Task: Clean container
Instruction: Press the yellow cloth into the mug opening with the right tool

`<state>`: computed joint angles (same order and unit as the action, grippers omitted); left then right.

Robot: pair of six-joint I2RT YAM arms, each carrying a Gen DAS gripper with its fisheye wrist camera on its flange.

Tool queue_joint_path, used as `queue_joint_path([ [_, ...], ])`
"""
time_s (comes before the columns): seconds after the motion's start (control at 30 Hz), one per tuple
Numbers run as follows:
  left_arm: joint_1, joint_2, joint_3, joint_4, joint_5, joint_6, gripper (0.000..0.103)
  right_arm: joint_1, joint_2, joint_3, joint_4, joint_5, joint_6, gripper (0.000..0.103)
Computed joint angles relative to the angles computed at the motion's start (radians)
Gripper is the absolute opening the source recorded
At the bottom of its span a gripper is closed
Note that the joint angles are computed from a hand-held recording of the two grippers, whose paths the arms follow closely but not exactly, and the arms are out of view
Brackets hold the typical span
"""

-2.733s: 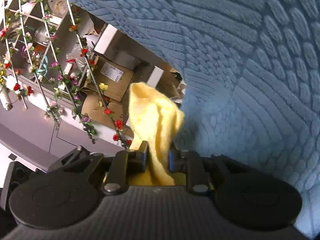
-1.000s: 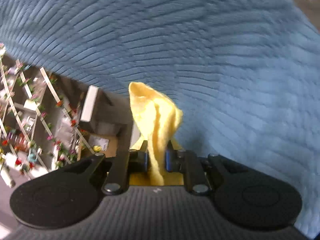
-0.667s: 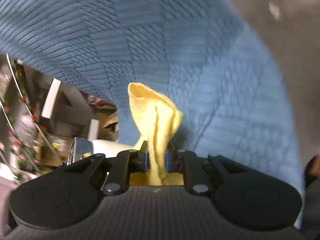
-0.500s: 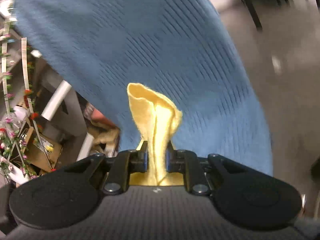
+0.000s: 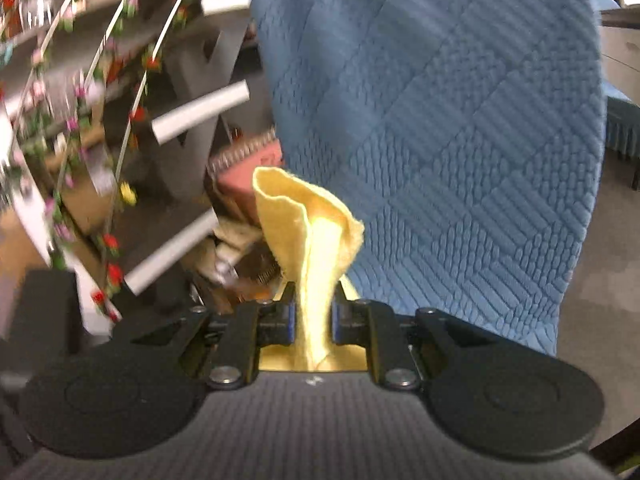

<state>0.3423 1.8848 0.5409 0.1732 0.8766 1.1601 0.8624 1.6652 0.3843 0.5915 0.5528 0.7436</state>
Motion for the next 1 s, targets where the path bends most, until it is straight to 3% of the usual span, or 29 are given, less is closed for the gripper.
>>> queue_joint_path([
  [0.27,-0.005,0.001,0.001,0.001,-0.005,-0.006,0.091,-0.02,0.055,0.05,0.043,-0.126,-0.008,0.016],
  [0.57,-0.01,0.004,-0.009,0.021,-0.009,-0.005,0.091,-0.002,0.002,0.02,-0.024,-0.068,-0.007,0.015],
  [0.83,-0.01,-0.004,-0.015,0.018,-0.005,-0.001,0.091,-0.043,0.02,0.019,0.043,-0.188,-0.058,0.016],
  [1.0,-0.007,-0.009,-0.02,0.014,-0.002,0.004,0.09,-0.007,-0.046,0.022,-0.095,-0.099,-0.013,0.015],
])
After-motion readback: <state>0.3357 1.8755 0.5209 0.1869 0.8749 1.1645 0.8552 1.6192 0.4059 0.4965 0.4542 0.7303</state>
